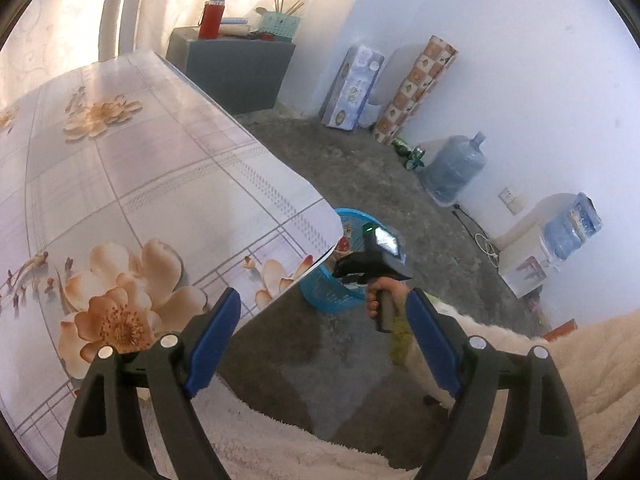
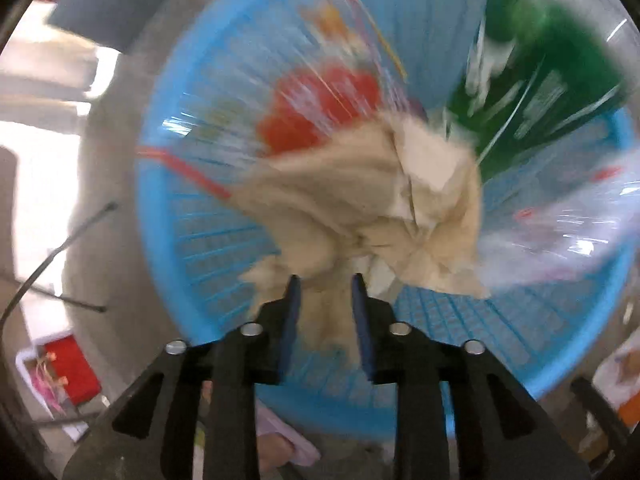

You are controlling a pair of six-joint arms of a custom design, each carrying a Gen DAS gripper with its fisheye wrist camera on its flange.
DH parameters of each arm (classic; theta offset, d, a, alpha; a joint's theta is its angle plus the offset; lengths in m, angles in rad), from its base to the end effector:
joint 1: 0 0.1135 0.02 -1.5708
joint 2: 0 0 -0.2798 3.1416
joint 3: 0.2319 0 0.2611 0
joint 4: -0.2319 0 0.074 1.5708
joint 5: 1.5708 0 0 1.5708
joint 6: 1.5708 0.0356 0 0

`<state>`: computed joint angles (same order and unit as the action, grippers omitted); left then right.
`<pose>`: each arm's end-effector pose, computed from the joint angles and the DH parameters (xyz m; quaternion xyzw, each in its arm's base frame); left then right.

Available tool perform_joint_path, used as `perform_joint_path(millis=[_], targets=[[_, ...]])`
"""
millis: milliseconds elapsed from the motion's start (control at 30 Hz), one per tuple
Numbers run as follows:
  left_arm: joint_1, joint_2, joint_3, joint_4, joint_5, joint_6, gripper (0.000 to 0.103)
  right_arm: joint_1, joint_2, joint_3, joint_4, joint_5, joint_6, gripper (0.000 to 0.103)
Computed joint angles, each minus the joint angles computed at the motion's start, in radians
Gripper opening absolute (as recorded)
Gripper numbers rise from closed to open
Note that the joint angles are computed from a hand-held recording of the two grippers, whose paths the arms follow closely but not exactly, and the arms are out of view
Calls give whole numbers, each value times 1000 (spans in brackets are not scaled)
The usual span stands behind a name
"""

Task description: Collect trash

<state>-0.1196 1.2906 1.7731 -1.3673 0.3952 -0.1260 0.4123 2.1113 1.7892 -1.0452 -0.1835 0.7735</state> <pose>0.2044 -0.0384 0.4708 0.0631 0.9236 -0.2239 0.3046 0.4061 0.1847 0.2231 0.1688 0.9762 0.1321 0.0330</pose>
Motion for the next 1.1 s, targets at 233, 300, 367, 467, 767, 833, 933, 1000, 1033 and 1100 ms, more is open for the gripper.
perform_joint_path(millis=[233,300,367,467,767,833,933,1000,1033,1100], targets=[[11,-7,-39,30,35,-14,82,11,-361,-119,8,209,-44,40],[9,-14,-47,34,36,-22,82,-20,-408,-147,-5,272,-40,40],[15,-26,-63,37,43,-24,82,-50,-388,-154,-21,277,-11,40],[32,-38,-69,24,53,-15,82,-124,-351,-251,48,217,44,29],[76,-48,-61,7,51,-14,82,-103,-196,-231,26,204,16,24],[75,-52,-63,11,52,-10,82,-97,-209,-226,20,212,1,24],[66,-63,-67,17,46,-11,82,-109,-293,-259,29,194,12,25],[59,-72,-71,22,35,-20,82,-114,-374,-293,36,185,5,30],[54,-75,-67,21,28,-24,82,-106,-427,-299,28,186,-1,33],[48,-91,-73,25,3,-29,82,-80,-504,-289,1,191,-5,43]])
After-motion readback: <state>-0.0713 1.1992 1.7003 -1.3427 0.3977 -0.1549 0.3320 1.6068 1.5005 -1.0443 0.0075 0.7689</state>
